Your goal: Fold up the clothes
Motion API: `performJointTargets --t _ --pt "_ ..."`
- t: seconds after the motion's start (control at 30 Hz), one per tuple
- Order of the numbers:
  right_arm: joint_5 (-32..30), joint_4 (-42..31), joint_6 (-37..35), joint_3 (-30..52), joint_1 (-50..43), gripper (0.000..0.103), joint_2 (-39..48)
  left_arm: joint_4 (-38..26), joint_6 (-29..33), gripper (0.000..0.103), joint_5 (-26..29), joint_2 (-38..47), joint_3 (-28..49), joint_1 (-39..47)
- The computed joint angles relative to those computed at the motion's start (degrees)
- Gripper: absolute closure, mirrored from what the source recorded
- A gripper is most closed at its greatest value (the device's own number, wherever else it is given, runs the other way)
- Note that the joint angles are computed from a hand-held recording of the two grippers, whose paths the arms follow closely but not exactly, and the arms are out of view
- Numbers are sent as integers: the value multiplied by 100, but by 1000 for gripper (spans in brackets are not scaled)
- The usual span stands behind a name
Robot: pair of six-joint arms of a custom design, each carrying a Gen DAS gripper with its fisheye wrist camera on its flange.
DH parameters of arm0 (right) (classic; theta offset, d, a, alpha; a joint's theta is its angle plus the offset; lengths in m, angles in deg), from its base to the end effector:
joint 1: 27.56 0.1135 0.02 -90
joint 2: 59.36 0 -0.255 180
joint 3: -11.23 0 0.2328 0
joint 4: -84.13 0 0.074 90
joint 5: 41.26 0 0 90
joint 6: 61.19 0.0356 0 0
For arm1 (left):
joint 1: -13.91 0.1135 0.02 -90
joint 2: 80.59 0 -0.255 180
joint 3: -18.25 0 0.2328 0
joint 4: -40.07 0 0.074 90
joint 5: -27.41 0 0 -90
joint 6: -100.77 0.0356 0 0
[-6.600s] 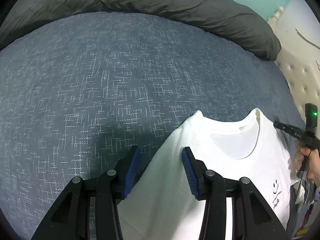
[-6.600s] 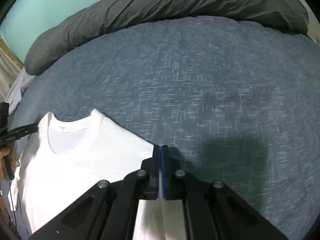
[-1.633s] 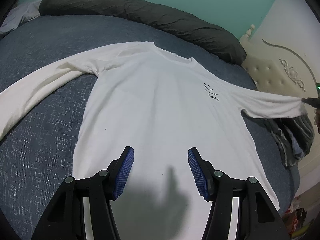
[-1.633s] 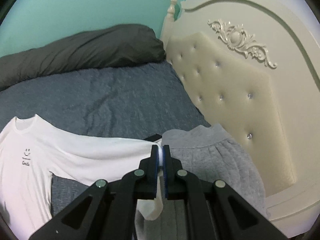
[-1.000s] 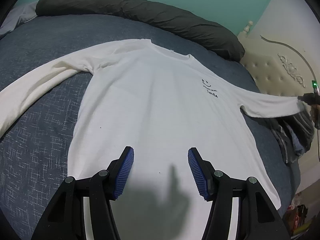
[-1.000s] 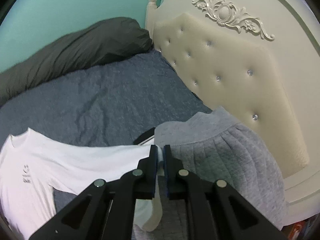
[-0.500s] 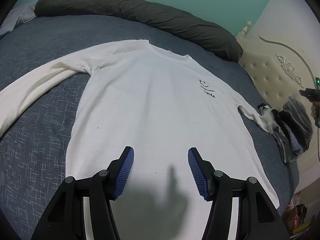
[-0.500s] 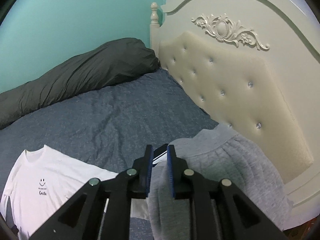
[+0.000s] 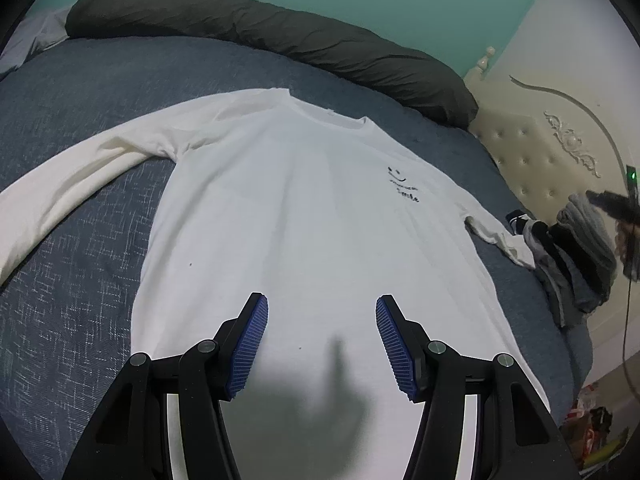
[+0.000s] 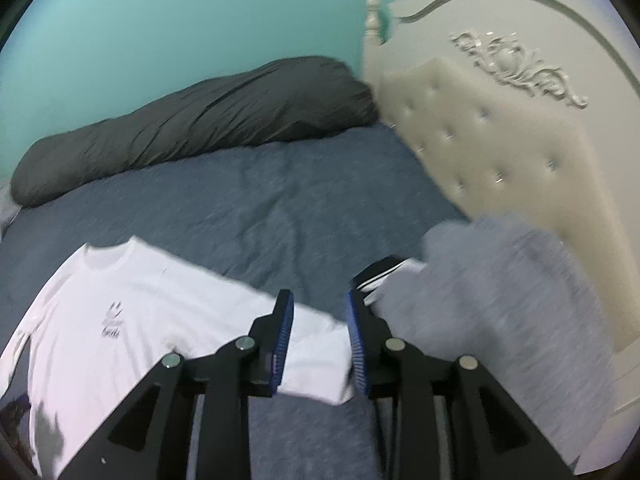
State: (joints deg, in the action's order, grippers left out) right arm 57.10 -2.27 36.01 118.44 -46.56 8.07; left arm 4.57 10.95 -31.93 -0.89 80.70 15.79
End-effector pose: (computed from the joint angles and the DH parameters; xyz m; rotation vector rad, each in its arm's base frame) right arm 0.1648 -0.0622 0.4185 0.6092 2.3114 -0.2714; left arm 0.2605 -0.0096 0.2121 0.1870 2.4140 -0.6462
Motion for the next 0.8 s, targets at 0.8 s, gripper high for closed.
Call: performJointTargets --t 0.8 --pt "308 56 5705 -3810 6495 60 -1516 -3986 3497 42 -17 -61 1219 2323"
